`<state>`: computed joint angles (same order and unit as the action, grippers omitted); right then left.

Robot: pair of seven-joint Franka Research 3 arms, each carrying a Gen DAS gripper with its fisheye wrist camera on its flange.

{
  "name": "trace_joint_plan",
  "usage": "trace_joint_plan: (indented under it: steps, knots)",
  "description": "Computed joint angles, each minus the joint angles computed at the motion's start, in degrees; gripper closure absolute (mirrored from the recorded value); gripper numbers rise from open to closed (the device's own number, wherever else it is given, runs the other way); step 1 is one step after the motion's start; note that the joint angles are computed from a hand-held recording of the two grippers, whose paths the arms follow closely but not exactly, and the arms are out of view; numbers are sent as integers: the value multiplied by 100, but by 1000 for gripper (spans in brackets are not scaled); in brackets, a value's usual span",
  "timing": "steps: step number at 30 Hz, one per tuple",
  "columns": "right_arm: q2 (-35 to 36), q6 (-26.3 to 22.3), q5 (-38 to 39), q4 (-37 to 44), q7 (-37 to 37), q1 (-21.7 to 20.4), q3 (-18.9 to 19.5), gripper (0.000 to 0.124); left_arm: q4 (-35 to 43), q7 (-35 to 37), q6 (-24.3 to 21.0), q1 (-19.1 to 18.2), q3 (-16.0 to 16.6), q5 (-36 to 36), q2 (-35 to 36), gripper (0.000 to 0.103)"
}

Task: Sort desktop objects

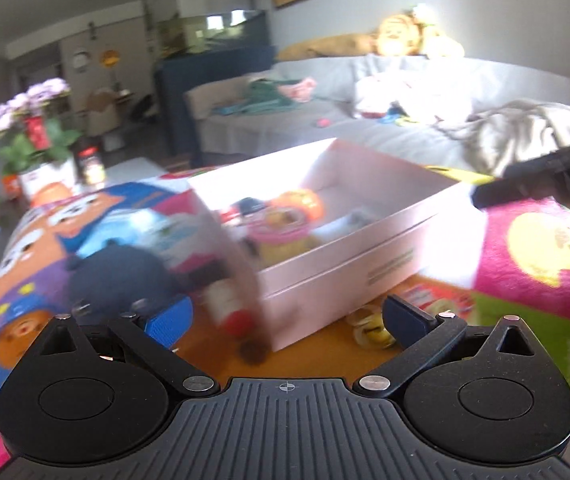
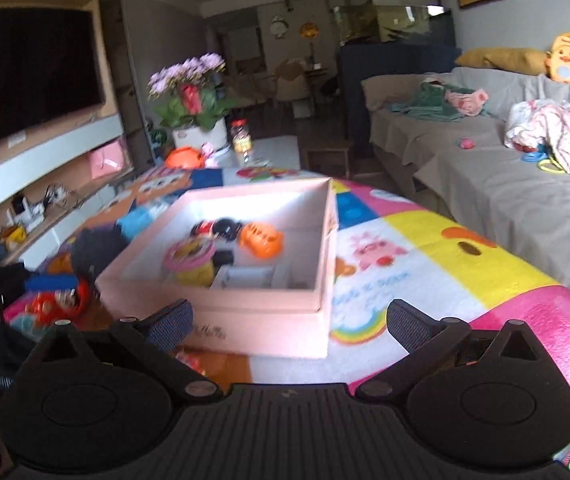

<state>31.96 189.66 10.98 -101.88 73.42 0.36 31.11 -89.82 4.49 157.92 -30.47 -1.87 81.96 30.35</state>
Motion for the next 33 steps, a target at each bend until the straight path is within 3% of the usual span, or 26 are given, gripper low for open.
trace_joint_plan:
  steps: [5, 8, 12, 17, 18, 21, 24, 27, 29, 30, 31, 33]
  knots:
    - [46, -67, 273, 230, 354, 99, -202, 21, 436, 159, 651, -69, 102, 347, 325, 0]
    - [88, -122, 382, 267, 419, 44, -180, 21, 412, -277, 1097, -80, 271, 1189, 302, 0]
    - [155, -206, 525, 379, 469, 216, -401, 21, 259, 772, 711, 355, -32, -267, 315, 0]
    - [171, -305, 705, 441, 443, 372, -551, 21, 693, 2046, 1323, 852, -280, -1544, 769, 0]
    - [155, -304, 722, 451, 428, 460, -657, 21, 768, 2486, 1385, 1016, -471, -1874, 868, 0]
    - [154, -352, 780, 533, 387, 577, -824, 21, 947, 4275, 1383, 1814, -1547, -3014, 1235, 0]
    - [253, -556, 874, 728, 287, 414, -667, 21, 917, 5090, 1430, 2085, -1898, -3372, 1314, 0]
    - [472, -994, 1117, 1107, 55, 132, -303, 21, 881, 5544, 1199, 2127, -1987, -3672, 1293, 0]
    - [741, -1444, 1284, 1532, -150, -29, -38, 21, 796, 6180, 815, 2323, -2346, -4264, 1325, 0]
    - [867, -1654, 1335, 1777, -154, 40, -80, 21, 660, 6152, 918, 2318, -2311, -4282, 1272, 0]
    - [989, -1833, 1355, 2026, -126, 163, -188, 21, 490, 5865, 1145, 2179, -2075, -4110, 1154, 0]
    - [1207, -2180, 1346, 2497, -47, 451, -458, 21, 138, 5858, 1384, 2159, -2022, -4242, 954, 0]
